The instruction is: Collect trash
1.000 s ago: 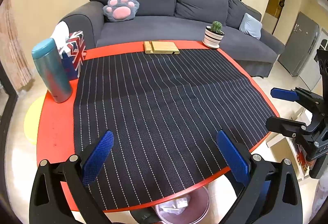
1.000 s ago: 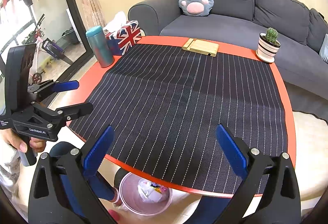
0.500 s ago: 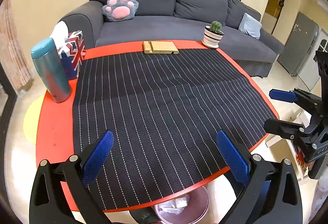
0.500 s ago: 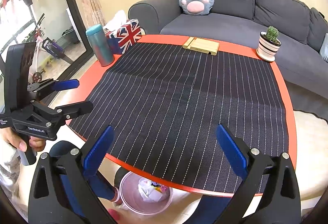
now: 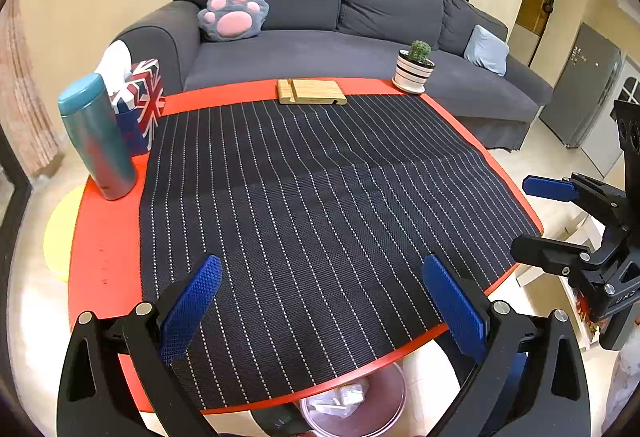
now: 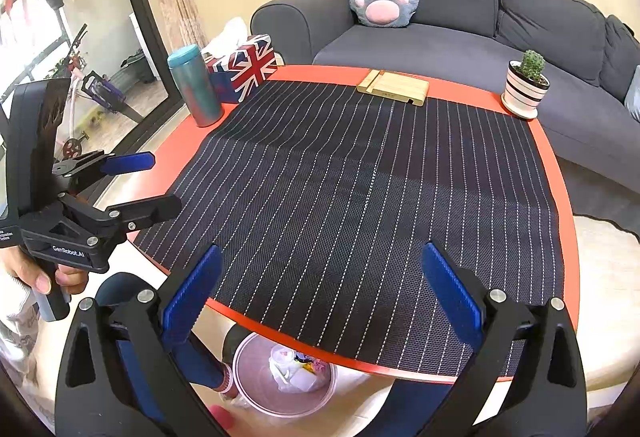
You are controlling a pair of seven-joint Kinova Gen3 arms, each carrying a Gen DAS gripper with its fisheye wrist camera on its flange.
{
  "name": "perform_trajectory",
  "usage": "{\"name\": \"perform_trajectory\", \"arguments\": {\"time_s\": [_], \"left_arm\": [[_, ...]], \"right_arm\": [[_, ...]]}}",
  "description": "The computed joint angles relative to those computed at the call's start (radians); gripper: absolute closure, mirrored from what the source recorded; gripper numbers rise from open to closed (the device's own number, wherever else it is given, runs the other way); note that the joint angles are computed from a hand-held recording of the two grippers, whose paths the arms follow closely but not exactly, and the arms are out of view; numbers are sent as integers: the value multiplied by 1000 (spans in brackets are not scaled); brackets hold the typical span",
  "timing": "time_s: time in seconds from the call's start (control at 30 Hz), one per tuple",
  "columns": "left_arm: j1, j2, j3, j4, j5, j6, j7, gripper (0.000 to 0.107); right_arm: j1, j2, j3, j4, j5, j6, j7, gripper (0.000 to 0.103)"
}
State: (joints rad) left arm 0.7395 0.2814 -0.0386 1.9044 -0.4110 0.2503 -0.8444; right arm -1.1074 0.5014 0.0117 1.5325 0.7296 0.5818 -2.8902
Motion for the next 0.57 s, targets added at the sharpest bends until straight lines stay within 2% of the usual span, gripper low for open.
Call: {"name": "perform_trajectory", "arguments": {"time_s": [0.27, 0.37, 0.57], "left_arm": [[-2, 1, 1, -4, 2, 1, -5, 11], [-39, 1, 40, -4, 32, -2, -40, 11], [-11, 5, 15, -13, 26, 16, -33, 11]], "right_arm": [[1, -1, -2, 0, 0, 1, 1, 5], [0, -4, -1, 3, 1, 0, -1, 5], [1, -5, -3, 3, 2, 1, -2, 5]]}}
